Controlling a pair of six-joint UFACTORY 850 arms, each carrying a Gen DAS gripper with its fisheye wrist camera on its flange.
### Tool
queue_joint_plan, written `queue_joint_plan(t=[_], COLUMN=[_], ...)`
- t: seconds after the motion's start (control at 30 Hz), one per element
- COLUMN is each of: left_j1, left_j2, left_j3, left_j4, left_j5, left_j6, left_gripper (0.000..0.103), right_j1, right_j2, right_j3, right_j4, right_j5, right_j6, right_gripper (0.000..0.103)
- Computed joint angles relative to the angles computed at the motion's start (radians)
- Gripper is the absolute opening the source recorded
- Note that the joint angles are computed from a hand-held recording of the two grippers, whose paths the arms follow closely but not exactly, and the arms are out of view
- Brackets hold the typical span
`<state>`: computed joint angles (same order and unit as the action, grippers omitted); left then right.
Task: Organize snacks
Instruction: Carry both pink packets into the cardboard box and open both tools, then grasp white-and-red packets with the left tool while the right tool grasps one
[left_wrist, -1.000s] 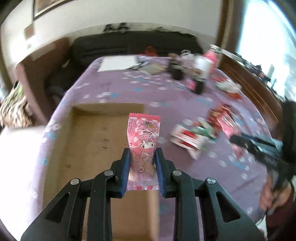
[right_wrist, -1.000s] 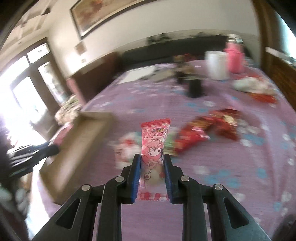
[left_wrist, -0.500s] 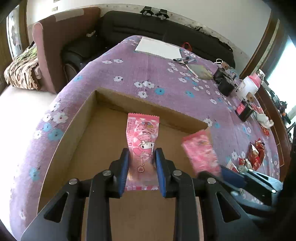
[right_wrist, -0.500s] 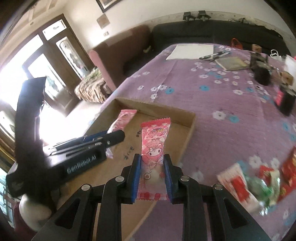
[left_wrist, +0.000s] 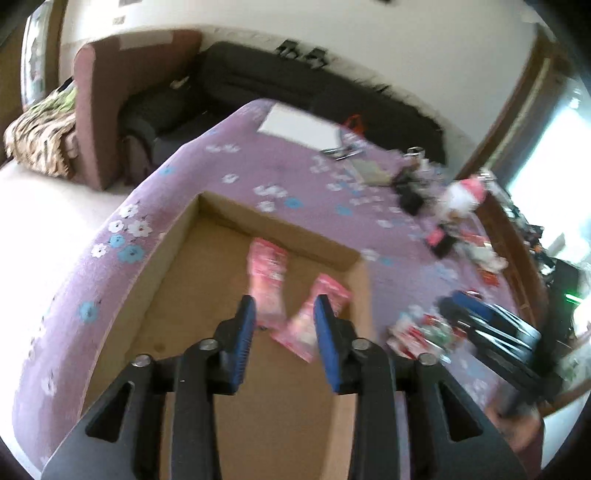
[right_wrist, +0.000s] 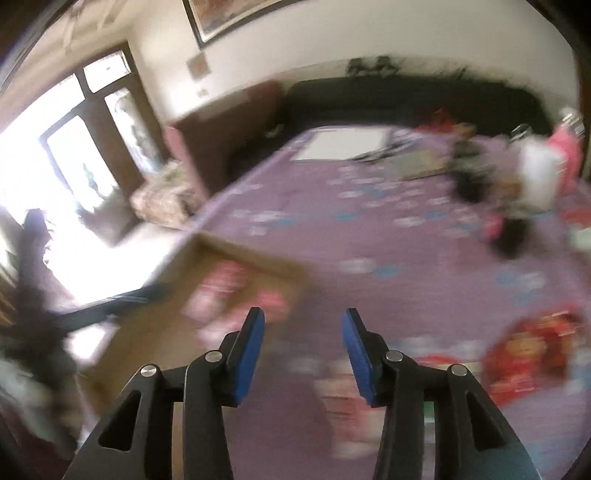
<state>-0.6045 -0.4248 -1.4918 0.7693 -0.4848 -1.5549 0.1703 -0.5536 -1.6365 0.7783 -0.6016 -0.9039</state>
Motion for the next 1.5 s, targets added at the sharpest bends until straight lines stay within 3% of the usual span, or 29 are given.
queue_joint_plan(t=[0.07, 0.23, 0.33, 0.37, 0.43, 0.7, 0.87, 1.0, 1.03, 1.1, 1.2, 1.23, 1.3, 1.5], left_j1=[-0.034, -0.080, -0.104, -0.111, -0.120, -0.148, -0.166, -0.180, -0.183, -0.197, -0.208, -0.215, -0.230, -0.217], left_j2=[0.024, -0.006, -0.040, -0.051, -0.066, -0.176, -0.300, -0.407, -0.429, -0.471, -0.521, -0.536, -0.542, -0.487], left_j3=[0.027, -0.015, -0.061, -0.075, -0.092, -0.211, -0.358, -0.493, -0.521, -0.589, -0.663, -0.685, -0.690, -0.605], left_j4=[0.100, 0.052, 0.019, 0.013, -0.006, -0.225, -0.407, -0.412, -0.385, -0.305, -0.264, -0.239, -0.178, -0.220], left_j5=[0.025, 0.061, 0.031, 0.020, 0.014, 0.010, -0.056, -0.180, -0.205, -0.274, -0.329, -0.354, -0.376, -0.295], left_j6=[-0.102, -0.036, 0.027, 0.041, 0.067, 0.300, 0.468, 0.464, 0.445, 0.409, 0.426, 0.431, 0.430, 0.414], left_gripper=[0.056, 0.056, 0.055, 0.055, 0.055, 0.055, 0.055, 0.055, 0.056, 0.059, 0.059, 0.056, 0.019, 0.016], right_j1=[-0.010, -0.017, -0.012, -0.010, -0.006, -0.138, -0.200, -0.235, -0.239, -0.244, -0.253, -0.254, -0.250, -0.221], right_j2=[-0.006, -0.044, -0.061, -0.056, -0.032, 0.089, 0.134, 0.148, 0.149, 0.155, 0.175, 0.179, 0.190, 0.211], right_j3=[0.002, -0.008, -0.009, 0.005, 0.046, 0.202, 0.258, 0.287, 0.290, 0.304, 0.338, 0.344, 0.360, 0.408], right_j4=[-0.106, -0.129, -0.119, -0.135, -0.160, -0.046, -0.113, -0.088, -0.080, -0.044, 0.016, 0.028, 0.023, -0.024], right_j5=[0.038, -0.016, -0.090, -0.102, -0.094, -0.209, -0.110, -0.078, -0.072, -0.055, -0.036, -0.041, -0.027, 0.065], right_j6=[0.062, 0.066, 0.032, 0.035, 0.053, 0.005, 0.080, 0.039, 0.026, -0.023, -0.102, -0.123, -0.138, -0.134], right_gripper=[0.048, 0.046, 0.039, 0.025, 0.024, 0.017, 0.016, 0.023, 0.028, 0.052, 0.058, 0.058, 0.058, 0.056])
